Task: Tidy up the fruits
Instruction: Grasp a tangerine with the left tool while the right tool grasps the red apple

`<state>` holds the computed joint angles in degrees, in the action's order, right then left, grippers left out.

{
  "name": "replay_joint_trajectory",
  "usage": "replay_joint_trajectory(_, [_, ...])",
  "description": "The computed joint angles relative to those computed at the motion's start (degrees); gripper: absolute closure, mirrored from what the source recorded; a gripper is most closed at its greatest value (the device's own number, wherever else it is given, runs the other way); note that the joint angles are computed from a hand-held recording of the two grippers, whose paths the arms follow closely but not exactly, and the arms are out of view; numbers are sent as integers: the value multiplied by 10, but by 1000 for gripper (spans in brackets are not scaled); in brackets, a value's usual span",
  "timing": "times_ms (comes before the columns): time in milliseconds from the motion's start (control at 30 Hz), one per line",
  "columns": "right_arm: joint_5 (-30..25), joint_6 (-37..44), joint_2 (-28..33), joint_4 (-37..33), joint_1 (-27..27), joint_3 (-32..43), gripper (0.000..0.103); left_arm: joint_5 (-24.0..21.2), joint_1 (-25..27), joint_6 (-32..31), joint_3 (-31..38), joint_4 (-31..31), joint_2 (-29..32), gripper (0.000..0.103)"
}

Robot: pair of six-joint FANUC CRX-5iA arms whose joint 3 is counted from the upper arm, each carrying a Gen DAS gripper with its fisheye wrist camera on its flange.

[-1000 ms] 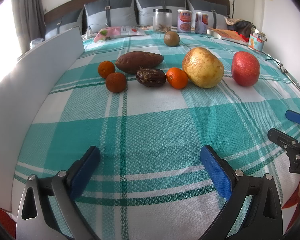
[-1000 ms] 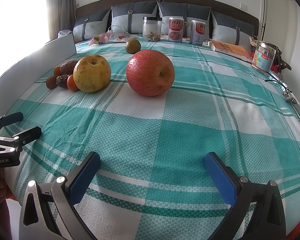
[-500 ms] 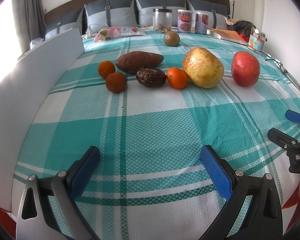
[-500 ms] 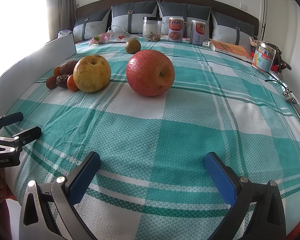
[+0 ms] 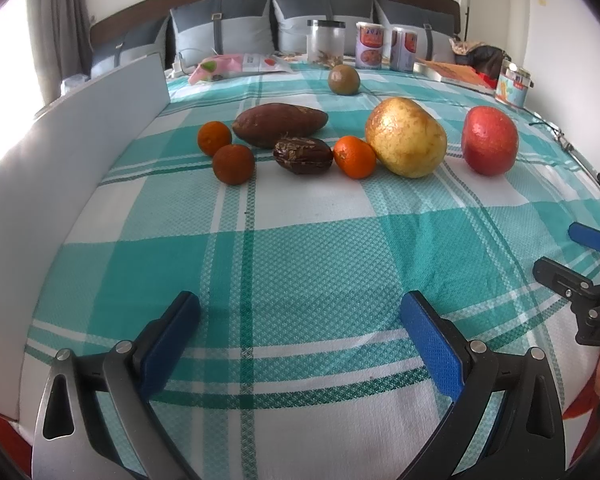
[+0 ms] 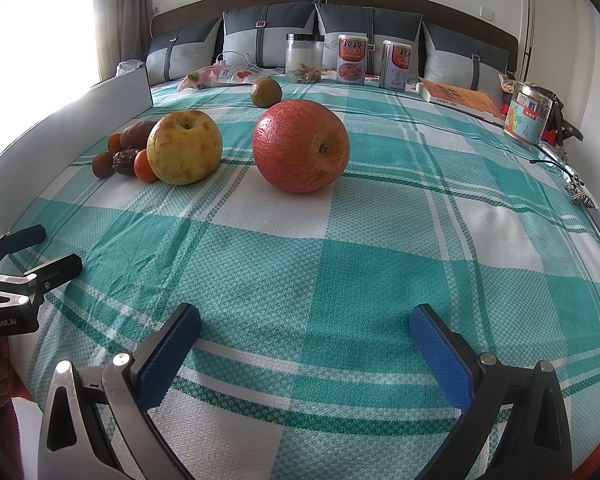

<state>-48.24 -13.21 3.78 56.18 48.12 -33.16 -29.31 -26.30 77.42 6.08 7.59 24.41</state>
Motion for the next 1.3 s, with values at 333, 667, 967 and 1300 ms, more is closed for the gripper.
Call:
replay_joint_trajectory(333, [0, 0, 0, 1, 0, 0, 0, -124, 33, -67, 75, 111, 46, 3])
replay_joint_trajectory(667, [0, 0, 0, 0, 0, 0, 0, -246, 51, -14, 340, 58, 203, 7])
replay_joint_trajectory(967, [0, -1, 0, 0, 0, 0, 0, -212, 53, -62, 329, 88, 205, 73])
replay_joint_trajectory(1300, [0, -1, 0, 1, 0, -1, 0, -154, 72, -117, 135, 161, 95, 73])
